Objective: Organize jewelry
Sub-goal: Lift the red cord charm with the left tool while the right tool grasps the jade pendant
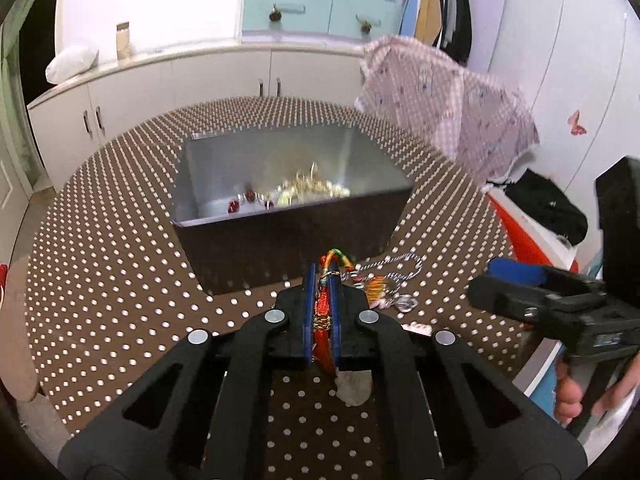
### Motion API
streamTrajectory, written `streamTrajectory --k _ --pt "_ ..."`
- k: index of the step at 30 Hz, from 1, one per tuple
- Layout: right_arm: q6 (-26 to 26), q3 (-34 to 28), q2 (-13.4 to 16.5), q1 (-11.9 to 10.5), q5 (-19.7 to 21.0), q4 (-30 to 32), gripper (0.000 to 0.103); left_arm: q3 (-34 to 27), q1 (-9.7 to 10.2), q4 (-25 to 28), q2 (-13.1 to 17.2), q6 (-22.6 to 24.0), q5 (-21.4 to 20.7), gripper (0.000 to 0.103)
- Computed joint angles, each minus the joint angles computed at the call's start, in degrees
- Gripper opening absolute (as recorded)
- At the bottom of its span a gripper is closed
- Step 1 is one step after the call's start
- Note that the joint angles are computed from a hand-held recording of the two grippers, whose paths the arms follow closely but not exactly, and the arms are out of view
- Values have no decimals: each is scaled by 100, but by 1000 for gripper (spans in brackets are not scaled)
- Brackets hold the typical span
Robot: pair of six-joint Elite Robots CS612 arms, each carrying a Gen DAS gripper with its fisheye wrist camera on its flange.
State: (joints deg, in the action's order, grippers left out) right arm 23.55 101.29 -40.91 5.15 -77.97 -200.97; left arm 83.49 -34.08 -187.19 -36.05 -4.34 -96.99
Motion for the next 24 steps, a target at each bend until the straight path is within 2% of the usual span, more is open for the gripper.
streamTrajectory --k 10,17,21,24 --pt "-158 -103 -12 138 -79 52 92 273 54 -783 -190 -226 31 7" --pt "-681 -264 42 300 217 173 92 501 109 -1063 -272 -343 162 7" --pt "-1009 -392 82 437 230 436 73 634 164 -1113 -268 -498 221 7" --pt "-1301 -555 147 565 247 773 71 728 232 -1151 -246 -694 165 7"
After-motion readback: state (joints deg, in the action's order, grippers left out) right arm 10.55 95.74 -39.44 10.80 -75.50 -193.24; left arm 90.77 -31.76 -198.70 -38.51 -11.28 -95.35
